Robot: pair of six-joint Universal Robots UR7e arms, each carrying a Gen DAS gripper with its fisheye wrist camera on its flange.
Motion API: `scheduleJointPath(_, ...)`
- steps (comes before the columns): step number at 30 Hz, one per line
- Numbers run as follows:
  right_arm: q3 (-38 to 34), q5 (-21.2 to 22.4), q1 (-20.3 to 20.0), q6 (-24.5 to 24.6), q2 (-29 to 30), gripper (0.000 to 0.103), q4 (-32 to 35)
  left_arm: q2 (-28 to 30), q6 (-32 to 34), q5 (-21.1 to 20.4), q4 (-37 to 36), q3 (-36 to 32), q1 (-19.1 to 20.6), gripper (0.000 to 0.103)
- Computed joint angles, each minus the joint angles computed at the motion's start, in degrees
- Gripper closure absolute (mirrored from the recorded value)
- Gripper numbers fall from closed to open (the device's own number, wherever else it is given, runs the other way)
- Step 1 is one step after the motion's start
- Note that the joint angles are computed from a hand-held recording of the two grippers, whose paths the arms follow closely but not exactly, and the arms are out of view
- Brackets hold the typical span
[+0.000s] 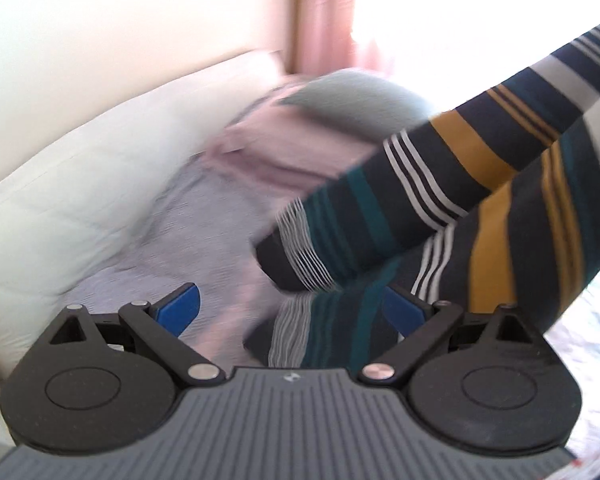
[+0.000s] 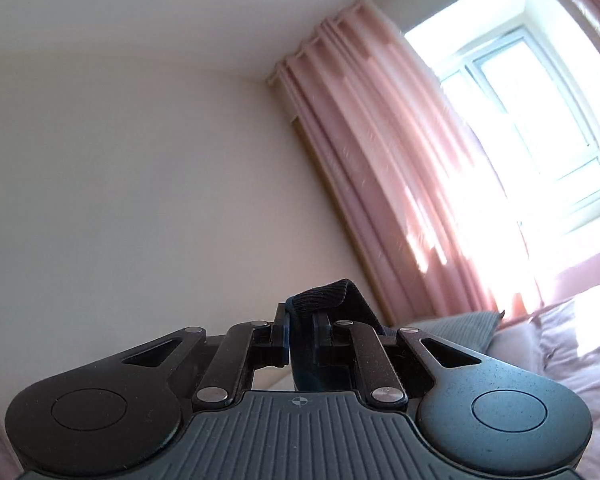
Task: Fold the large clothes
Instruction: 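Grasp the striped sweater with the right gripper and lift it up, then lower the sweater onto the bed center and open the right gripper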
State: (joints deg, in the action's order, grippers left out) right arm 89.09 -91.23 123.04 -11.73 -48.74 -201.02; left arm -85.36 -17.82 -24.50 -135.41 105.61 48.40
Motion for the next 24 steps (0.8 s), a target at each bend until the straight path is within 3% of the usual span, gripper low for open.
scheduleJointPath(3, 1.7, -2.4, -0.1, -4.3, -4.4, 0.096, -2.0, 2.8, 1.7, -3.0, -4.1, 0.7, -2.7, 0.007)
scheduleJointPath(5, 2.0, -8.2, 0.2, -5.8, -6.7, 0.093, 1.1, 4.9, 1.3, -5.0, -4.8, 0.8, -4.1, 0.007)
scheduleJointPath(6, 1.9, -11.5, 0.0, -7.3, -8.2, 0.087, 6.3, 6.0, 0.9, -5.9, -4.8, 0.8, -4.7, 0.007)
scheduleJointPath(7, 1.2, -16.3, -0.3, -8.7, -8.8, 0.070, 12.3, 7.4, -0.2, -6.6, -4.4, 0.6, -5.4, 0.007)
scheduleJointPath(9, 1.1, -26.0, -1.4, -7.3, -9.9, 0.048, 24.3, 9.6, -3.6, -8.2, -0.4, -0.3, -6.5, 0.007)
scheduleJointPath(10, 2.9, -28.4, -2.4, -5.5, -11.8, 0.048, 28.2, 11.4, -5.2, -9.0, 1.6, -1.2, -6.8, 0.007)
scheduleJointPath(17, 24.7, -34.7, -12.5, 4.7, -32.1, 0.048, 44.3, 16.2, -18.3, -15.2, 13.8, 0.9, -10.7, 0.007)
scheduleJointPath(22, 32.6, -35.6, -20.2, 8.2, -45.3, 0.048, 58.3, 19.6, -26.0, -20.0, 19.7, 2.1, -13.8, 0.007)
scheduleJointPath(24, 32.5, -35.1, -22.2, 8.8, -47.5, 0.048, 62.3, 21.3, -27.5, -21.5, 21.2, 1.5, -14.9, 0.007)
